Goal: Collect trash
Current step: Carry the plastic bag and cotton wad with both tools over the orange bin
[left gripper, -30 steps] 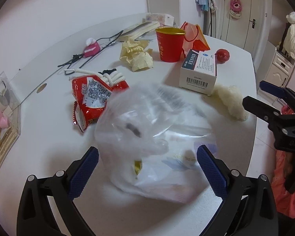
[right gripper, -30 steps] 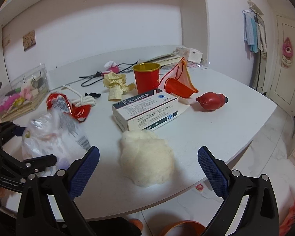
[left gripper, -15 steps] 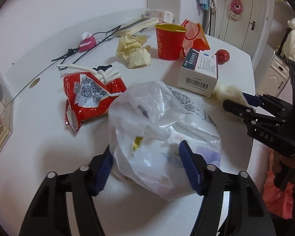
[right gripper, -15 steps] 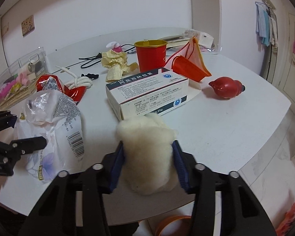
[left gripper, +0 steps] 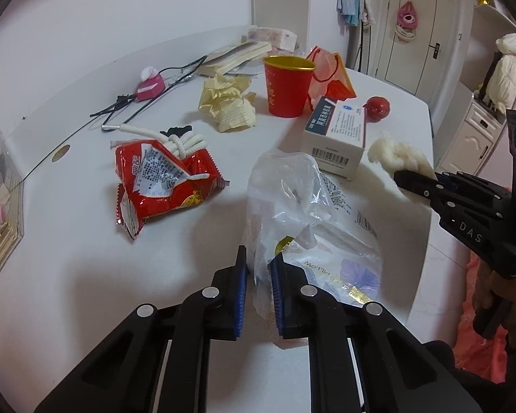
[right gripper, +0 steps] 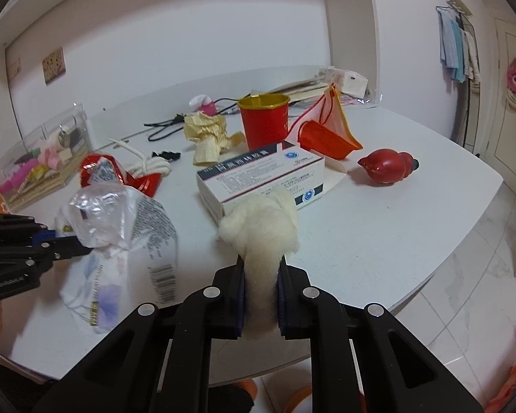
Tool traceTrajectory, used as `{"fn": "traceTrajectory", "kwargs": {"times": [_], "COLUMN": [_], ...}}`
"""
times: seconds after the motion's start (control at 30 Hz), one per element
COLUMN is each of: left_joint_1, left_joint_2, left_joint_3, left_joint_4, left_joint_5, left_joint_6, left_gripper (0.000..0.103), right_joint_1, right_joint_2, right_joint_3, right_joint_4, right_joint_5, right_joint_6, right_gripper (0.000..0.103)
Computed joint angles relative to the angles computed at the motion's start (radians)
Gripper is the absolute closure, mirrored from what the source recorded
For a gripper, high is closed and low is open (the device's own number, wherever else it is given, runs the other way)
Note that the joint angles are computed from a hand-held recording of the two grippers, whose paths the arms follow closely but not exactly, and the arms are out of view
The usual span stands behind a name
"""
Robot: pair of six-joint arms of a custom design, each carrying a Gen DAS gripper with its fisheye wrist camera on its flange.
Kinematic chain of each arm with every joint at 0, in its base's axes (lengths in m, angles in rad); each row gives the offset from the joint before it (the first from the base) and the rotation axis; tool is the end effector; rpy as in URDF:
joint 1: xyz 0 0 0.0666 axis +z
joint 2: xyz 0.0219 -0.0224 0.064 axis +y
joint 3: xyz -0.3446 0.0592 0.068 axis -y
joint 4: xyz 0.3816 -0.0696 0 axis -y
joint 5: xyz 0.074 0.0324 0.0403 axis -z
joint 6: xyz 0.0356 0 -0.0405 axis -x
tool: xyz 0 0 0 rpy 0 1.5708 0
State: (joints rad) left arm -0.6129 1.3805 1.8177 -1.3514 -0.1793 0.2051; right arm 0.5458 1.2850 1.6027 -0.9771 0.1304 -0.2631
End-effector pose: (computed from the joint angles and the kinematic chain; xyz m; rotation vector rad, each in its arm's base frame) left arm 0.3597 -0.2457 0.5569 0.4257 2.4320 -0.1308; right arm 0.3776 0.2235 0.5325 -0.2445 2.2268 0.2974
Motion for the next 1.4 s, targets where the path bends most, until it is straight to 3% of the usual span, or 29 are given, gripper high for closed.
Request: {"fn": "traceTrajectory", "kwargs": {"times": [0.43,0.93,1.4], "left_joint_1": [-0.092,-0.28,-0.36], "left_joint_2": [-0.025,0.122,0.305], "left_joint_3": [0.019,0.096,0.112], "left_joint_4": [0.035,0.085,0.12], "left_joint_5": [0.037,0.149,0.235], "left_joint_6": [-0.02,-0.066,-0.071], "left_gripper": [0.091,0.091,0.091], "right_joint_1": [0.046,-0.001,-0.146], "right_joint_2": [-0.199,-0.522,-0.692], "right_joint_3": [-0.119,-0.368,-0.655], "right_joint_4": [-0.006,-0.201,-0.238], "right_joint_5": [0.095,0.262,0.152], "right_joint_6": [-0.095,-0.313,-0.518], "right_gripper": [0.088,0.088,0.088]}}
